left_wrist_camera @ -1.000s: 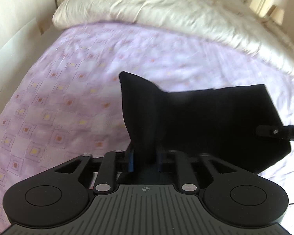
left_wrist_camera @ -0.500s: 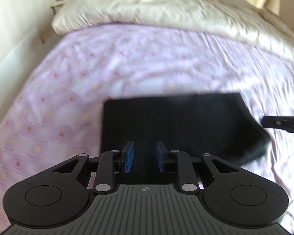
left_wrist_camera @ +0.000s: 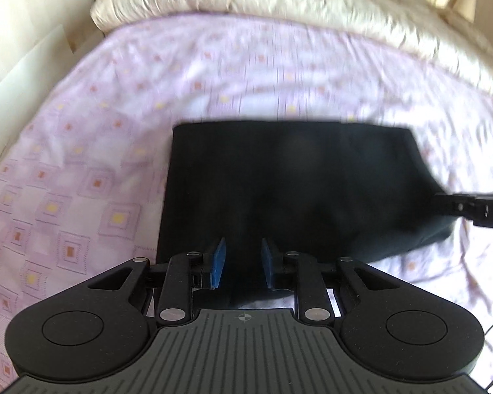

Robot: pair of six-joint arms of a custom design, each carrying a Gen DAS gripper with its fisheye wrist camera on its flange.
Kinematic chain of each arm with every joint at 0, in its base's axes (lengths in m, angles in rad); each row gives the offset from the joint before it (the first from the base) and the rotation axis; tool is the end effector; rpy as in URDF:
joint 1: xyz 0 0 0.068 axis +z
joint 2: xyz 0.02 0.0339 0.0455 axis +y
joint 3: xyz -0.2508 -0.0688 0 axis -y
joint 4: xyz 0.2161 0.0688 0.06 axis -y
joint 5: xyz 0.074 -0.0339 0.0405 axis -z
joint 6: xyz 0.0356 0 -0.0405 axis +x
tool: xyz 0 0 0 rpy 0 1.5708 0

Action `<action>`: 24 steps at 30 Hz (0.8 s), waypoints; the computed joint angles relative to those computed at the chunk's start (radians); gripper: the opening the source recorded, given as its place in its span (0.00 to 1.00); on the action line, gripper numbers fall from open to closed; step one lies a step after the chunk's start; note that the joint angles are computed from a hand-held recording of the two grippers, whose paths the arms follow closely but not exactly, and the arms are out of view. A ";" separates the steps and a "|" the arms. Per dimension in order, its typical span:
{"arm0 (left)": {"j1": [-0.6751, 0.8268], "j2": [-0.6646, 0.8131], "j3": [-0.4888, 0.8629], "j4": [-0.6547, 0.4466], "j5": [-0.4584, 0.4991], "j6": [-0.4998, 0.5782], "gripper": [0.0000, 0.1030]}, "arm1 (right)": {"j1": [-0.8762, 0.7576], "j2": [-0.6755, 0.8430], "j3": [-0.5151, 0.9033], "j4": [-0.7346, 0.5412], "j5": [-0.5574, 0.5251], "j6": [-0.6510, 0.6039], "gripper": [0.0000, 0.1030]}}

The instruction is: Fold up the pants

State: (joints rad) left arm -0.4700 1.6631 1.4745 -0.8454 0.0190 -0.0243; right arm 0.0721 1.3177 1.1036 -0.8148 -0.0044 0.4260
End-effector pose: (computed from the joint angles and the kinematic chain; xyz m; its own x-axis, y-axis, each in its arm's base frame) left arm 0.2874 -0.1467 0.2875 -0.7772 0.3675 -0.5108 0.4427 0.8962 -0.0287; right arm 0.2370 0.0173 0.2751 -0.8088 0.3559 -0.4681 0.2854 0.9336 0.2166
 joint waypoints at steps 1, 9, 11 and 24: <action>-0.002 -0.021 -0.001 -0.003 0.004 -0.009 0.23 | 0.001 -0.027 0.001 -0.007 0.005 0.015 0.44; -0.091 -0.141 -0.022 -0.024 -0.048 -0.126 0.23 | 0.080 -0.245 0.020 -0.132 0.157 0.085 0.63; -0.135 -0.163 -0.020 -0.054 -0.095 -0.165 0.23 | 0.091 -0.291 0.024 -0.172 0.160 0.090 0.64; -0.563 -0.227 0.079 -0.379 -0.433 -0.535 0.23 | 0.250 -0.523 0.186 -0.559 0.196 0.187 0.67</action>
